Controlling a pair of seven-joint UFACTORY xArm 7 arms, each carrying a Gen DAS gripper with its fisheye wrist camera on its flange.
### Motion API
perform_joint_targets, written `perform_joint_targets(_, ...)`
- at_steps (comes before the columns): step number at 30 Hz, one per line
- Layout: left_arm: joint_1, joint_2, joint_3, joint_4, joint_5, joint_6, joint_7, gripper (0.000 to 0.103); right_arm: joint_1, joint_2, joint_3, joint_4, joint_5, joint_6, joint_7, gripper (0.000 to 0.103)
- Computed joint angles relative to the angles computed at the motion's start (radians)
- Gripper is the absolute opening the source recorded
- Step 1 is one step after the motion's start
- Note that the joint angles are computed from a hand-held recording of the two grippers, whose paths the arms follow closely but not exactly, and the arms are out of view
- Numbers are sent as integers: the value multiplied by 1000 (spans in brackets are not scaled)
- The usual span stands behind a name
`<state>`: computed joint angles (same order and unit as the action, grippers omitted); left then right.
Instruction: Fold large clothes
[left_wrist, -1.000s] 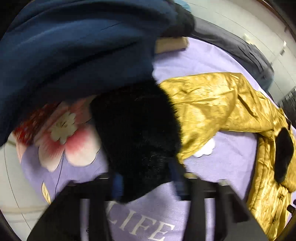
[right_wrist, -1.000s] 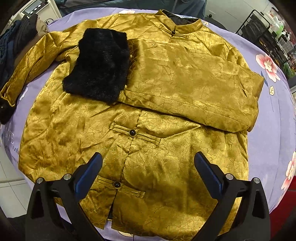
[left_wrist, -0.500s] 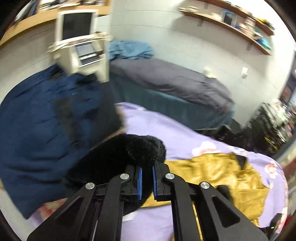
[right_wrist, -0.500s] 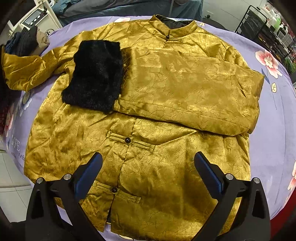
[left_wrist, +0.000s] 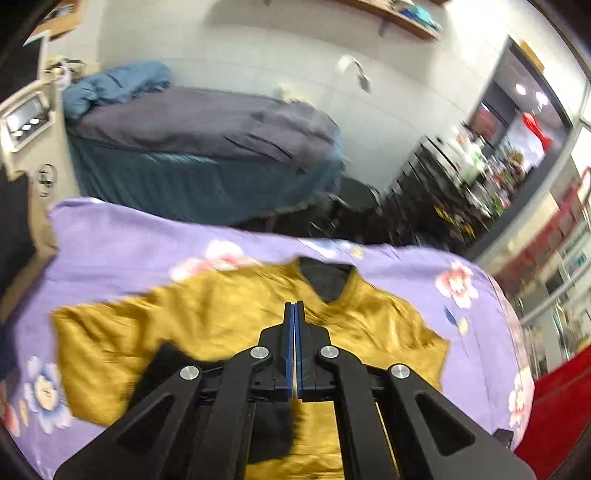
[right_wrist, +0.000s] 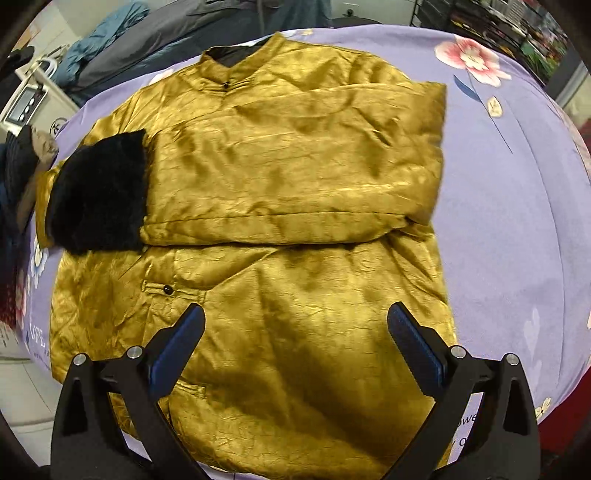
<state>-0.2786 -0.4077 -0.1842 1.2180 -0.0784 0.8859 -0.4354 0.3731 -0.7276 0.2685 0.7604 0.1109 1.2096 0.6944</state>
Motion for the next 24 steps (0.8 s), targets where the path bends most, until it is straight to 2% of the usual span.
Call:
perform_joint_targets(3,-23,36,-37,13,-2,35,-35,4,-10,-29,-25,-20,10,-13,1,98)
perform_joint_targets(5,-31,35,-42,1,7,71,-48,27,-18,-33,-30,-25,10,-19,-3,98)
perform_joint_targets(6,-29,23,-51,-15,24,96,-69,48,-20,-32,-36,-29,15,-27,-7,98)
perform_joint_targets(7,-28,9,-53,-34,34,104,-81,56,-21,-28,-38,-31,20,-32,-10,98)
perform_joint_targets(9,-33,-28,-55,-83,43,123,-94,57,-19,-12,-46,-34,35,-47,-21,98)
perform_joint_targets(13,-12,-115,-56,-164,99,222,-108,72,-8,47,-43,-11,44,-75,-58,98)
perform_joint_targets(16,4,-189,-39,-232,86,279,-137,80,2,90,-37,17,45,-92,-82,98)
perform_joint_targets(24,39,-363,-14,-413,46,422,-194,85,51,223,-29,108,70,-135,-166,98)
